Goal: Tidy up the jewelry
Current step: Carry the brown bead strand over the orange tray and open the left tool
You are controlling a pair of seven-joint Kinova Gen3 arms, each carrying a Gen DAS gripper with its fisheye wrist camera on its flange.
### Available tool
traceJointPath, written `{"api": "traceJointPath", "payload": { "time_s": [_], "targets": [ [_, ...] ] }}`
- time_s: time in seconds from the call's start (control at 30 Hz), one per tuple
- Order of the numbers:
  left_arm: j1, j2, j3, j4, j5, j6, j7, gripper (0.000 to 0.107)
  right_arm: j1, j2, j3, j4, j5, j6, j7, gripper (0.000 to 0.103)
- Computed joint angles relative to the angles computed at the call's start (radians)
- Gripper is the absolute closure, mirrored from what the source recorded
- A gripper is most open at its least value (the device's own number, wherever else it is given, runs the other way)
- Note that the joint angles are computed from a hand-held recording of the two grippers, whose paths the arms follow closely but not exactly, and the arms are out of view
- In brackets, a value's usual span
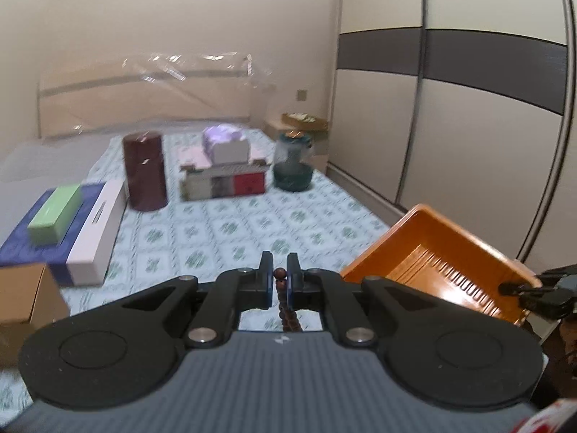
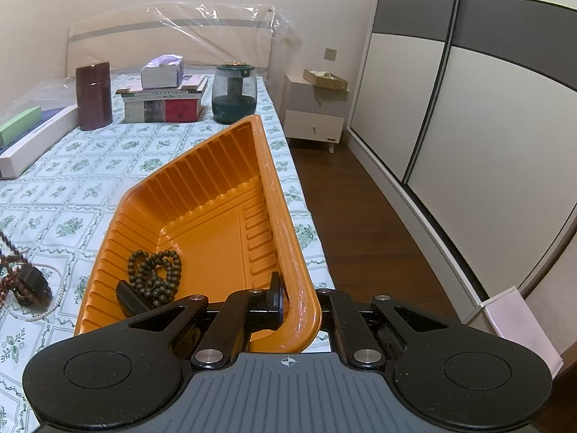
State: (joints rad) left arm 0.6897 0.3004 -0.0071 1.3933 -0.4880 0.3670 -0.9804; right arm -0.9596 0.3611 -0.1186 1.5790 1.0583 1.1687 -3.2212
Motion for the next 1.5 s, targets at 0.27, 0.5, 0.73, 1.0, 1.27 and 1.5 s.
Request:
{"api": "traceJointPath", "payload": {
  "time_s": [0.27,0.5,0.73,1.0,1.27,1.5],
  "targets": [
    [-0.03,0.022,0.06,-0.078,0.074,-0.016,-0.111,0.102,0.002,0.0,0.001,-0.005,0.002,-0.003,0.006,0.097],
    [-0.022,0.057,0.085,-0.154,0.126,-0.002,-0.215,0.102,0.003,-0.002,0.001,-0.002,0.004,-0.008,0.004,0.097],
    [-0.047,0.127,0.169,-0.265,0.255,0.028,-0.393,0.102,0.004,-0.004,0.0,0.002,0.007,-0.011,0.0,0.097],
    [-0.063,0.236,0.254,-0.43,0.423,0.108,-0.595,0.102,0.004,-0.004,-0.001,0.007,0.012,-0.015,-0.007,0.097],
    [0.004,0.376,0.202,-0.636,0.5,0.271,-0.663,0.102,0.006,-0.004,-0.001,0.007,0.012,-0.018,-0.01,0.097],
    [0.039,0.485,0.148,-0.813,0.498,0.388,-0.647,0.102,0.005,-0.005,-0.001,0.008,0.013,-0.017,-0.011,0.097]
  ]
}}
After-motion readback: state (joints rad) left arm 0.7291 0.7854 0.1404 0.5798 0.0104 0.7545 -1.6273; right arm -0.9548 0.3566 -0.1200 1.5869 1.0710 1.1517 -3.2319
